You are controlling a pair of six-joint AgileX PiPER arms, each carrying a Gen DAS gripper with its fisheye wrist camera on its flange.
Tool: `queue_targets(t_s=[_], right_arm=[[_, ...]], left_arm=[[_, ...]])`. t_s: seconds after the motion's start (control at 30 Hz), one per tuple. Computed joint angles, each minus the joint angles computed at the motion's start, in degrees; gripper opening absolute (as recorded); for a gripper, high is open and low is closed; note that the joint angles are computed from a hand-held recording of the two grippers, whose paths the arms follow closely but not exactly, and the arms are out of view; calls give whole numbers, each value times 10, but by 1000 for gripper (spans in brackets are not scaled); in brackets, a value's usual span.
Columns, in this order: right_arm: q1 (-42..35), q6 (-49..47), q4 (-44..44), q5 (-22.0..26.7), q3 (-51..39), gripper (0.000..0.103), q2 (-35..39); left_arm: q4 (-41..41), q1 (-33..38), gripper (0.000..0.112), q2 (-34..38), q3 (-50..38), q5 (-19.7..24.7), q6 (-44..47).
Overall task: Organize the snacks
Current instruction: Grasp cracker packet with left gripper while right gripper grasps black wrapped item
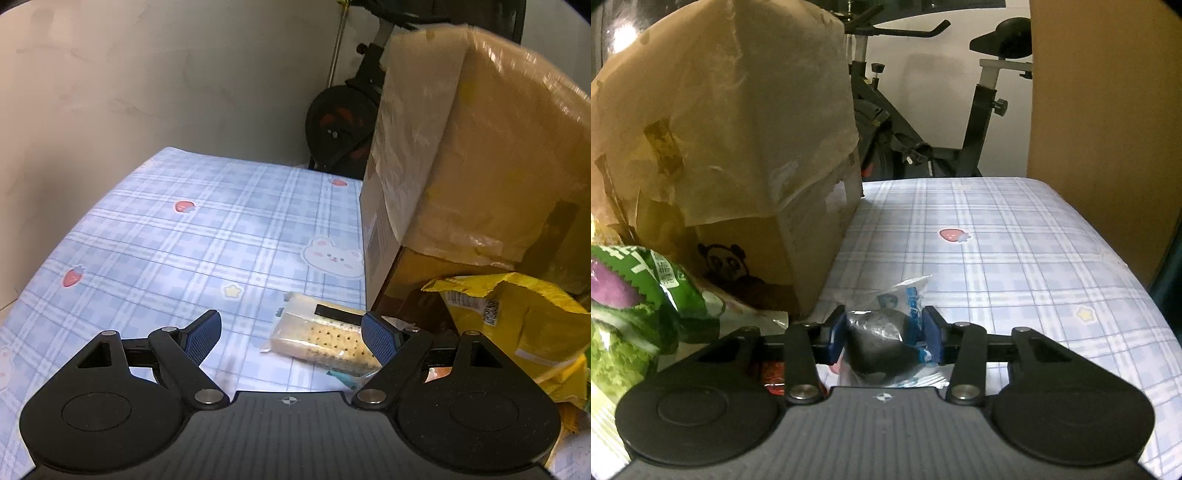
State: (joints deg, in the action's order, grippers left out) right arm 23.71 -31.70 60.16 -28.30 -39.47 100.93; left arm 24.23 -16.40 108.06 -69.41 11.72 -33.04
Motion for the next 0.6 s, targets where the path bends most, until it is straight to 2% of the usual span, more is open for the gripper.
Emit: queue_targets(t_s=[0.17,0.37,0.53,0.6], right_arm=[[0,14,-12,-2,1,46,4],[-6,30,-30,-1,1,46,10],[-13,44,-48,2,-2,46,15],[-13,45,-49,3,-2,46,15]], left_arm=[[-9,-8,85,41,-44,13,4],[-84,-20,86,71,-69,18,102],[-25,-26,91,69,-45,-12,69],[-61,-22,92,69,-43,-15,102]])
